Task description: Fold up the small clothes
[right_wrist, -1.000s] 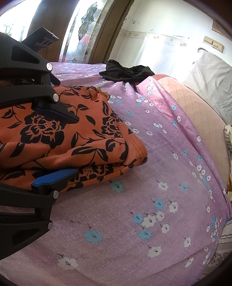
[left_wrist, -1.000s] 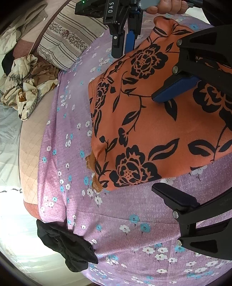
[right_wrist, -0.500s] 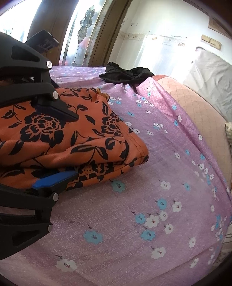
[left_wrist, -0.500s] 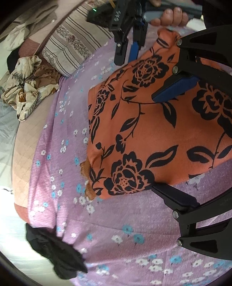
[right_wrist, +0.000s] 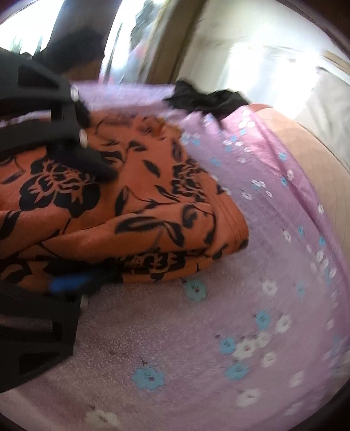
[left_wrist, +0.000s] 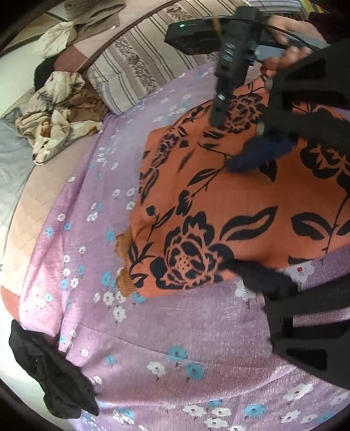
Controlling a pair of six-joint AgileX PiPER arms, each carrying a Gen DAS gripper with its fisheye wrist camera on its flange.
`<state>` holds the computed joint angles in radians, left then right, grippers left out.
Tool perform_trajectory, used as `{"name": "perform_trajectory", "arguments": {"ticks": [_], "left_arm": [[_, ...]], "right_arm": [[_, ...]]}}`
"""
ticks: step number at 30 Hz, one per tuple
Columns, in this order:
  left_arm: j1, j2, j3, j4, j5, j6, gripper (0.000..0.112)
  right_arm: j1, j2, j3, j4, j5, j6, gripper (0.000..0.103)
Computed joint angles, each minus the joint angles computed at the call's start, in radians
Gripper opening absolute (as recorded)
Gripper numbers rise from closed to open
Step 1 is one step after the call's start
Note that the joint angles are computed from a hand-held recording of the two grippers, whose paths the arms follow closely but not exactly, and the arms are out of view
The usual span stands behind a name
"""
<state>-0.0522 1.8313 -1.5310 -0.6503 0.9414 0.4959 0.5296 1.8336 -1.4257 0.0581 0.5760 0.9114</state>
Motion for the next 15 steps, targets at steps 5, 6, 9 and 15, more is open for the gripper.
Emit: {"name": "perform_trajectory", "arguments": {"ticks": [5,6,9,15], "left_arm": [[0.019,-0.035,0.009,-0.023,0.011,0.027,0.033],[0.030,-0.043,0.003,-0.033,0.029,0.030,0.032],[0.076,-0.076,-0.010,-0.082,0.090,0.069,0.031],[0.208,-0.211,0.004,-0.091,0.151,0.119,0.031]], "right_arm": [[0.094,-0.003,-0.091,-0.238,0.100,0.196,0.032],[0.112,-0.015,-0.095,-0.275,0.096,0.230,0.031],[0.161,-0.047,-0.112,-0.358,0.078,0.303,0.030],[0.245,-0.033,-0.191,-0.378,0.012,0.371,0.029]]}}
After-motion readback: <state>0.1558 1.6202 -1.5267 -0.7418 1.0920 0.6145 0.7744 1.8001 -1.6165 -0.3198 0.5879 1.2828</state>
